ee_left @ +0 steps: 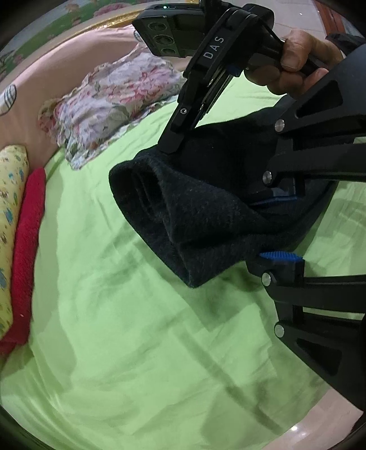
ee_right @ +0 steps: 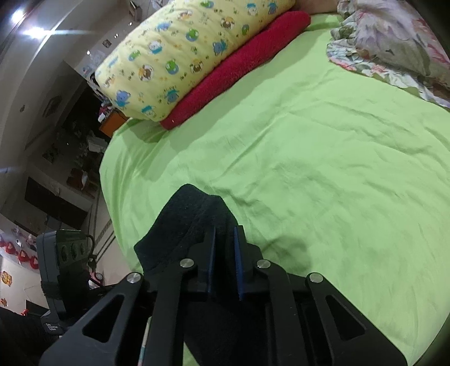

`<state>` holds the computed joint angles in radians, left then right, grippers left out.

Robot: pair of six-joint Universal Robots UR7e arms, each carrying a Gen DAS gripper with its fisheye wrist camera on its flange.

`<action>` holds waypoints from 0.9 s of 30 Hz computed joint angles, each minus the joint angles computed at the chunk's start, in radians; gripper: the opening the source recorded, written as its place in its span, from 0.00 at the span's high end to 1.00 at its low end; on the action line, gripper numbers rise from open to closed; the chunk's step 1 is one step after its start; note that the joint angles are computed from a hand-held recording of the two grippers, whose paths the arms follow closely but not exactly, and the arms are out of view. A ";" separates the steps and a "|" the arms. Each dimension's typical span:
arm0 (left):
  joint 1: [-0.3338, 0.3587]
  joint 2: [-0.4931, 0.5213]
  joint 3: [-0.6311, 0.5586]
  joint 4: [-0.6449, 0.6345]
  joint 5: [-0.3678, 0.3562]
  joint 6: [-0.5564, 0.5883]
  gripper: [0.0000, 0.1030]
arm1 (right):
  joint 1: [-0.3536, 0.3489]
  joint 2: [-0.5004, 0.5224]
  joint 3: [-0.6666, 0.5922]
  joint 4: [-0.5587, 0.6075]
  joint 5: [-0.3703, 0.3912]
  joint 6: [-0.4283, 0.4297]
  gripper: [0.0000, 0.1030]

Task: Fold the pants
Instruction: 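Grasp the folded pants end with the left gripper while the right gripper pinches the fold, then lift the folded end with the left gripper and fold it over the pants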

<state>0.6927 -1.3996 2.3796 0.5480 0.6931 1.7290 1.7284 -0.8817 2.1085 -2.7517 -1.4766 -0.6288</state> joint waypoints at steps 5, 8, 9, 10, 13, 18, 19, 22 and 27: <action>-0.075 -0.003 0.006 0.040 -0.018 -0.050 0.81 | -0.030 -0.060 0.054 -0.031 0.060 0.013 0.88; -0.110 0.006 -0.004 0.059 -0.018 -0.054 0.81 | -0.059 -0.101 0.093 -0.059 0.107 0.024 0.88; -0.124 0.012 -0.006 0.067 -0.020 -0.060 0.81 | -0.067 -0.113 0.105 -0.068 0.119 0.027 0.88; -0.138 0.018 -0.009 0.074 -0.024 -0.068 0.81 | -0.075 -0.125 0.118 -0.079 0.132 0.030 0.88; -0.185 0.036 -0.014 0.095 -0.032 -0.094 0.81 | -0.107 -0.165 0.154 -0.092 0.178 0.039 0.88; -0.219 0.027 -0.037 0.074 0.002 -0.068 0.81 | -0.148 -0.225 0.199 -0.107 0.227 0.042 0.88; -0.225 0.030 -0.045 0.068 0.008 -0.059 0.81 | -0.160 -0.238 0.211 -0.113 0.241 0.040 0.88; -0.268 0.070 -0.065 0.089 0.000 -0.068 0.81 | -0.201 -0.289 0.257 -0.138 0.289 0.041 0.88; -0.314 0.117 -0.104 0.084 0.029 -0.029 0.81 | -0.268 -0.377 0.318 -0.149 0.353 0.035 0.88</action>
<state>0.3787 -1.2826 2.2754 0.6320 0.7222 1.6996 1.4600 -1.2586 2.4264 -2.9003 -1.1240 -0.5933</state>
